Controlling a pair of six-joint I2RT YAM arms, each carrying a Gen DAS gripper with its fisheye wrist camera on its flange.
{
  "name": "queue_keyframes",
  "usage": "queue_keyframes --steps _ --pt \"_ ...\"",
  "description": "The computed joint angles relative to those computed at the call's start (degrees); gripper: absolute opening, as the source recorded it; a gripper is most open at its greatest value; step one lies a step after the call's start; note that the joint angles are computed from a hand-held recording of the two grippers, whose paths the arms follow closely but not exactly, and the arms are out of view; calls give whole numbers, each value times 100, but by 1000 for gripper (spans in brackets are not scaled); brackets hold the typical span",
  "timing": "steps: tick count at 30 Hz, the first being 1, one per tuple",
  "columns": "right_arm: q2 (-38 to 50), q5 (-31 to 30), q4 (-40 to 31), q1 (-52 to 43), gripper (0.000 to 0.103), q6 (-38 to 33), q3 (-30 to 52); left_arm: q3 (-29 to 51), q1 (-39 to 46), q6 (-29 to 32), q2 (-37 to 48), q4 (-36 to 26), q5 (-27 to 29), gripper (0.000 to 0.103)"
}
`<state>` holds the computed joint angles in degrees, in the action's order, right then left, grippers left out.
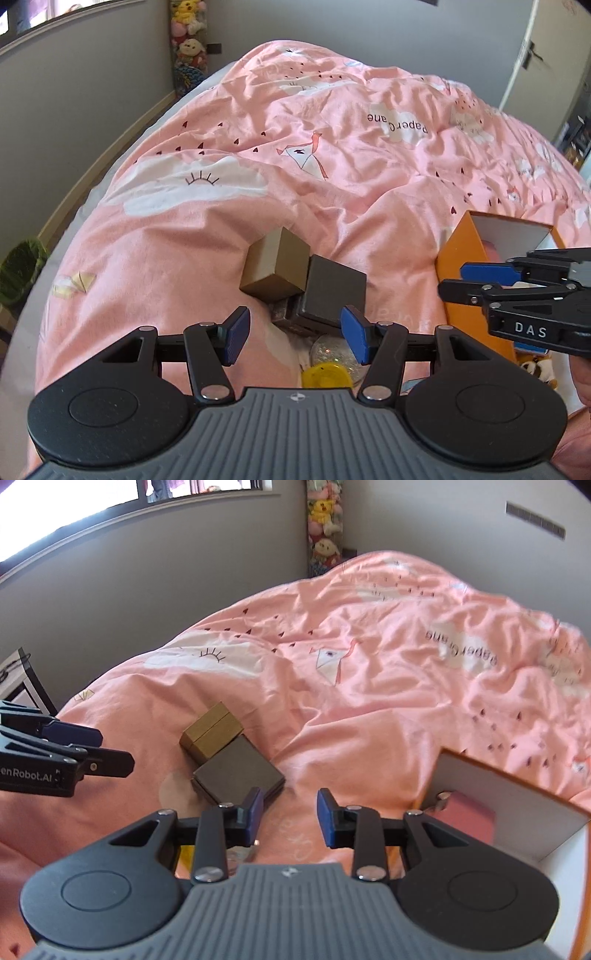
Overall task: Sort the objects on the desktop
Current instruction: 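Move both tools back toward the brown and dark grey boxes, then grasp the dark grey box with the right tool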
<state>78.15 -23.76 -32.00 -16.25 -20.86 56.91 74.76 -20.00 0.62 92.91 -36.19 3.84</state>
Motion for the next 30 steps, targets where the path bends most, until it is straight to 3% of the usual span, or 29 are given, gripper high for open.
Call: queue_keyframes --steps 4,11,20,21,28,30 --pt "732 -117 -148 286 36 761 471 626 104 703 498 -273 42 65" --pt "1912 -101 -3 616 54 2061 1012 1658 299 1342 1590 -632 567 65" --pt "2847 -349 179 700 60 3203 1329 2060 433 1270 2305 -471 721 65" --pt "2929 -375 212 722 64 3263 1341 2071 462 1250 2355 -469 745 65" --pt "3343 -1150 635 576 74 3842 1274 2121 622 1062 2641 -403 731 65" --pt "3426 -1345 785 560 74 3969 1241 2199 684 994 2693 -497 837 60"
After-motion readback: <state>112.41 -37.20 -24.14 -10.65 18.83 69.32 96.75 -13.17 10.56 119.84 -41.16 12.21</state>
